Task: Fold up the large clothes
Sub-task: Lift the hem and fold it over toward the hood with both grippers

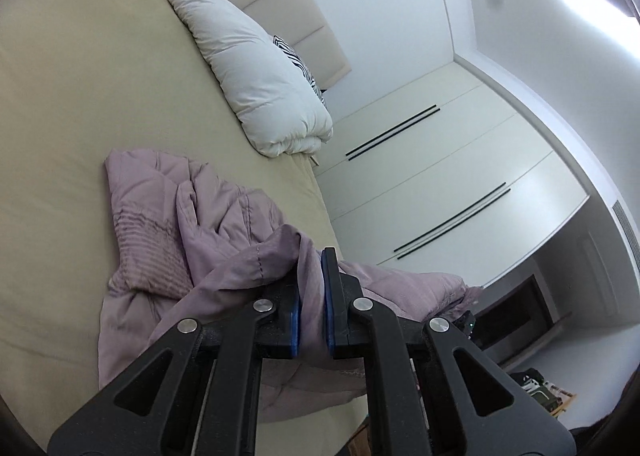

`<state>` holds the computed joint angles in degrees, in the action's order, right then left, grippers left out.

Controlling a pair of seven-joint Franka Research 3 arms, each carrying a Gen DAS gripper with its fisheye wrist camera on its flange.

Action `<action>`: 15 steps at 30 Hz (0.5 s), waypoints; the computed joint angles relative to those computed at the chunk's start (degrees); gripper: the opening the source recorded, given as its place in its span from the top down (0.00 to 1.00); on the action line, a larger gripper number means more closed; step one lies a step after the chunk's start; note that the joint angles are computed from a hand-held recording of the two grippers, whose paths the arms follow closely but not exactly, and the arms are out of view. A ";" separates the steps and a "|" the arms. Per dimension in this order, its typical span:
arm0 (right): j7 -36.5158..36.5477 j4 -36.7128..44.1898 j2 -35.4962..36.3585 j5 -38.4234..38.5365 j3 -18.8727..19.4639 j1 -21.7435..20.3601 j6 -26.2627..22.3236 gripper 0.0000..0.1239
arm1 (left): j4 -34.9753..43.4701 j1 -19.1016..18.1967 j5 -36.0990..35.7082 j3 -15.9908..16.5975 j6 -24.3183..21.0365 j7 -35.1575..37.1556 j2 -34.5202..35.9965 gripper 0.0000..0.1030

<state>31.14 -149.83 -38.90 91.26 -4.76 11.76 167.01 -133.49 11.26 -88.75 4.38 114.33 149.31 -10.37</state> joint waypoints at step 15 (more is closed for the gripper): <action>14.11 31.39 43.14 -10.35 1.93 -6.22 3.62 0.92 | 39.85 -1.63 7.45 -10.93 20.07 -14.75 38.20 0.93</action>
<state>45.25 -118.45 4.25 80.91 -2.83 5.54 170.63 -93.64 9.64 -81.30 -6.56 134.40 134.57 27.84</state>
